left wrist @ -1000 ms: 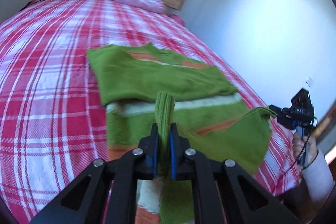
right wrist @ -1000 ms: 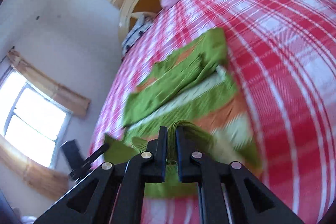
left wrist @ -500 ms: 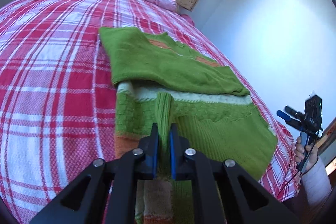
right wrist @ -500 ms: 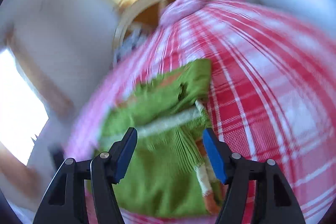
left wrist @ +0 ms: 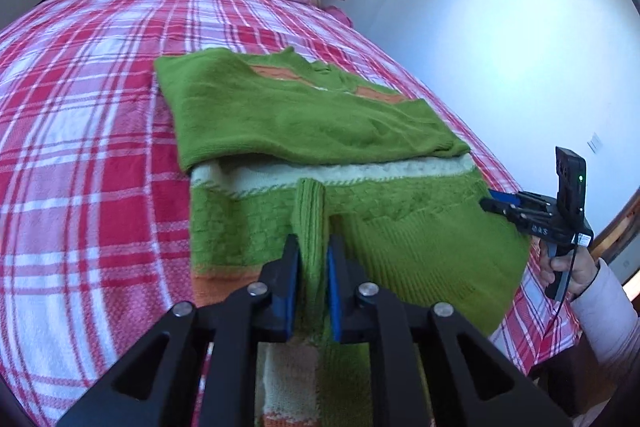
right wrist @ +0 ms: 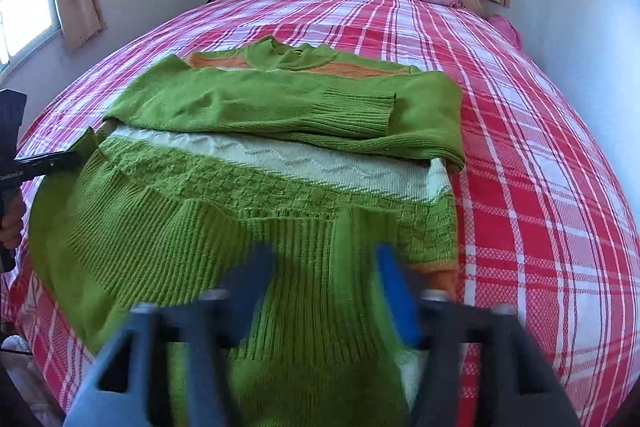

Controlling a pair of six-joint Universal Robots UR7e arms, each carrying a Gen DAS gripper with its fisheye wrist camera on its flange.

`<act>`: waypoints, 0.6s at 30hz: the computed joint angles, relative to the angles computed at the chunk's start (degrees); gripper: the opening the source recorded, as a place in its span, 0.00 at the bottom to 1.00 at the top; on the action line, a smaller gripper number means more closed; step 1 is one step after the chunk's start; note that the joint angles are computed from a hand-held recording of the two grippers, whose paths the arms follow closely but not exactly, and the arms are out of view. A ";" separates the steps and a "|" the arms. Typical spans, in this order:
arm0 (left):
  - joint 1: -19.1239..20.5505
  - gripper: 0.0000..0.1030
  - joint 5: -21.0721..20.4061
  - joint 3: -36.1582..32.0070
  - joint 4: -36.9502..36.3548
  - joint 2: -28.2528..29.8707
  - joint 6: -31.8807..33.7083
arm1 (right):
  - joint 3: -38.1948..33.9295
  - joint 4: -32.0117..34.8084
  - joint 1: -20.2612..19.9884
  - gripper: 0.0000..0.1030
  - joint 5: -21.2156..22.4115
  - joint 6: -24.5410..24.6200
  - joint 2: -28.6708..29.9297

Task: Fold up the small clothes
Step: 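Fold the hem up toward the collar with both grippers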

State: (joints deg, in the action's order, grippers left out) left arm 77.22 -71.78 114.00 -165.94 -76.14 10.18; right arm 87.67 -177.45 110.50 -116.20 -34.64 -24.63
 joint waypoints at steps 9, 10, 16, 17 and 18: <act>-1.70 0.10 3.93 0.87 -0.74 0.37 1.20 | 4.46 -6.43 1.55 0.10 1.79 4.68 -2.74; -1.48 0.09 3.13 0.73 -0.51 0.09 0.47 | 4.59 -6.73 1.82 0.10 2.23 4.78 -3.07; -2.22 0.09 1.31 -0.07 -1.24 -1.31 -1.42 | 3.36 -7.70 4.08 0.09 3.63 2.22 -4.22; -2.52 0.09 1.58 -0.43 -1.62 -1.27 -1.57 | 2.73 -7.66 4.31 0.09 3.77 1.76 -4.10; -2.87 0.09 1.70 -1.13 -2.08 -1.18 -1.69 | 1.71 -7.65 4.60 0.09 3.90 1.27 -3.81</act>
State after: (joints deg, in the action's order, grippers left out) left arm 74.35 -70.09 112.87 -168.02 -77.32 8.49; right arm 89.38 -185.10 115.10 -112.30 -33.37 -28.44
